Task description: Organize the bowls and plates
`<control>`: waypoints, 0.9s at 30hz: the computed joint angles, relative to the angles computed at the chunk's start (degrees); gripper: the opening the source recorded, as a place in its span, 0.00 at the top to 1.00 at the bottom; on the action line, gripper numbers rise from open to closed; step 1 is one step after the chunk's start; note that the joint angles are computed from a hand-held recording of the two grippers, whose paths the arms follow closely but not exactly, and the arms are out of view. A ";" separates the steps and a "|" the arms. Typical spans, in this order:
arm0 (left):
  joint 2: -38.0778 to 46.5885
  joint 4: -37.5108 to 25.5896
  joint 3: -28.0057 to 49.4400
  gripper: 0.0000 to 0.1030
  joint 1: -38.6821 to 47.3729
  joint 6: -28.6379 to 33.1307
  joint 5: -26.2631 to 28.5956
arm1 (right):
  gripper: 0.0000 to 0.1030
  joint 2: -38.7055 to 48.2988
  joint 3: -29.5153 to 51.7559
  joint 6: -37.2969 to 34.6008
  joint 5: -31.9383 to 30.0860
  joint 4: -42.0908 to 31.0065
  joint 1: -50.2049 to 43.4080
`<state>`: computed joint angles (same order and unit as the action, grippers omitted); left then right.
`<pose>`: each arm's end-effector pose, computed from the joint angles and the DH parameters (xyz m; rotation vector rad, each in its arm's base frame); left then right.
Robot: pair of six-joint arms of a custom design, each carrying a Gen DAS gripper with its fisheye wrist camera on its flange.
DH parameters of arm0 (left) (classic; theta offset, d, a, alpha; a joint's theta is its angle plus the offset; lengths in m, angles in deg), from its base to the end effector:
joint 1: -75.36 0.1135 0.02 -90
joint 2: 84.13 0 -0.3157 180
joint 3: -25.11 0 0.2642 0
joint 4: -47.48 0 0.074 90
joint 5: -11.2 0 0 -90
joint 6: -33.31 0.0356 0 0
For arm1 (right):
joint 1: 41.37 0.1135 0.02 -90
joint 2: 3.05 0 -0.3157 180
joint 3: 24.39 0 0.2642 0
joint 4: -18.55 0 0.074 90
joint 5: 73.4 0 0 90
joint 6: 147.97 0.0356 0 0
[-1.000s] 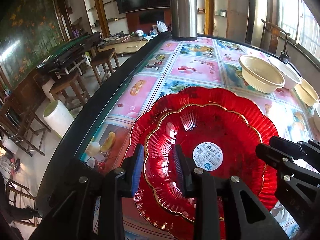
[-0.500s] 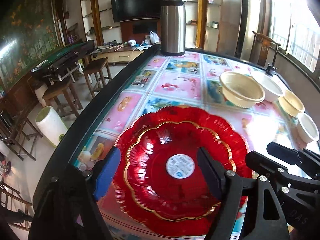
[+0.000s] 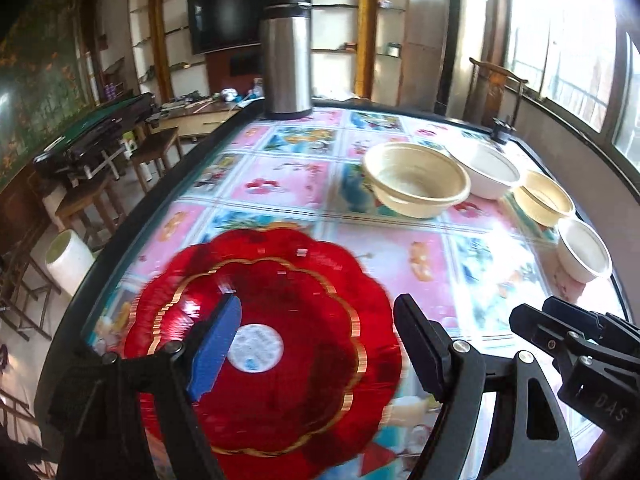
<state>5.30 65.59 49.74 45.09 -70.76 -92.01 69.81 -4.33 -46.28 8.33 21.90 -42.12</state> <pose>0.1802 -0.0957 0.1111 0.2249 2.3495 -0.1004 0.1578 0.0031 0.1217 0.1994 2.4307 0.2613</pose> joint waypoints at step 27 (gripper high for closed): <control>13.24 -11.01 17.96 0.23 -10.73 -4.78 -1.63 | 0.48 12.47 6.60 -17.16 -14.54 -1.90 -29.71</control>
